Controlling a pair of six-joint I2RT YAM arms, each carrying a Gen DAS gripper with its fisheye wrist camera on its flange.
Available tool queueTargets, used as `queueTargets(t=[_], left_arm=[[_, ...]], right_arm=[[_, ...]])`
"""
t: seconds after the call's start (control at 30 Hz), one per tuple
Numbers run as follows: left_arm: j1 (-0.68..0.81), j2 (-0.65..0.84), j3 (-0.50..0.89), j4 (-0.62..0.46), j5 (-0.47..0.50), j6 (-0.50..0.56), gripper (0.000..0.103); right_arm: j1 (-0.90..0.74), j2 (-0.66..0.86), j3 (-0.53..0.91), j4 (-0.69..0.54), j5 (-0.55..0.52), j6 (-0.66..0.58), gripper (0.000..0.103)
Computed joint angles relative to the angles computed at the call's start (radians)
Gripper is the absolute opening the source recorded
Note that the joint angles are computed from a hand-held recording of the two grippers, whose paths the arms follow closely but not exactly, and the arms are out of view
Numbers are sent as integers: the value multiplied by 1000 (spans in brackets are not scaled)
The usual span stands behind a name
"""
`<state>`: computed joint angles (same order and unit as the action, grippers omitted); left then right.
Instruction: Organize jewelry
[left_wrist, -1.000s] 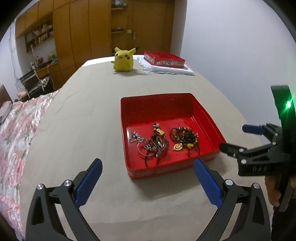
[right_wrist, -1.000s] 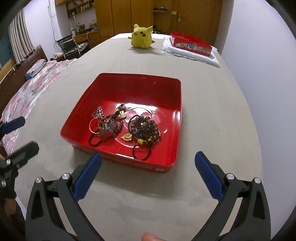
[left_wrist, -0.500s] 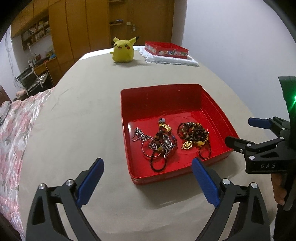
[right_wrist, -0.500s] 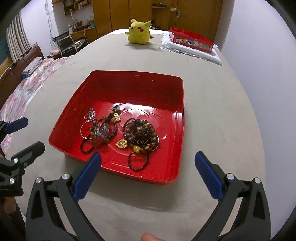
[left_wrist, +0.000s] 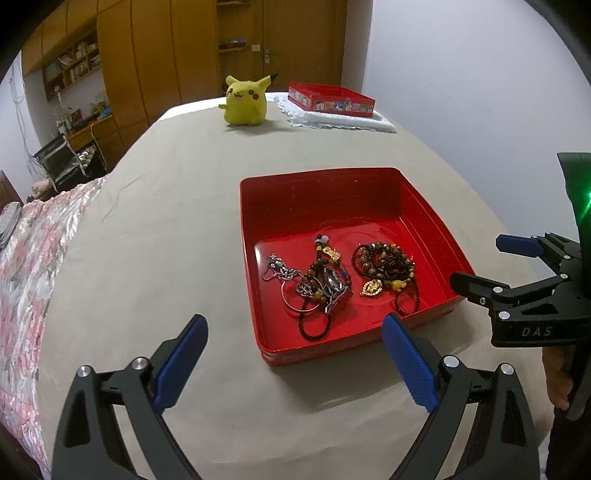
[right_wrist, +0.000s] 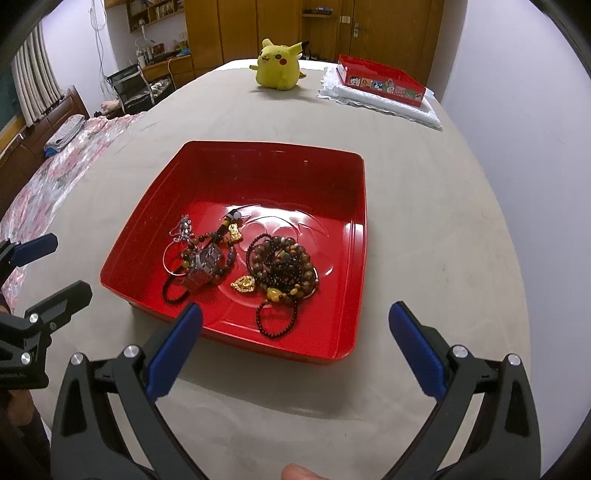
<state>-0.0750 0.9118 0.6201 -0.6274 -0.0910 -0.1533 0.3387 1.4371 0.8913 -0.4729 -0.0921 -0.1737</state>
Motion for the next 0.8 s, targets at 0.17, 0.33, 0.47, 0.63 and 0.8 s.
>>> queueTargets(t=[0.17, 0.33, 0.47, 0.63, 0.8], left_arm=[[-8, -7, -1, -7, -2, -3, 95], [-10, -13, -1, -11, -3, -5, 95], [-10, -17, -1, -14, -2, -5, 95], [-12, -17, 1, -16, -4, -7, 95], [-17, -19, 5, -24, -4, -11, 95]], right_arm=[[1, -2, -2, 0, 0, 1, 100], [3, -7, -4, -1, 2, 2, 100], [3, -7, -3, -2, 2, 2, 100], [6, -14, -8, -2, 6, 3, 100], [4, -11, -7, -3, 3, 2, 100]])
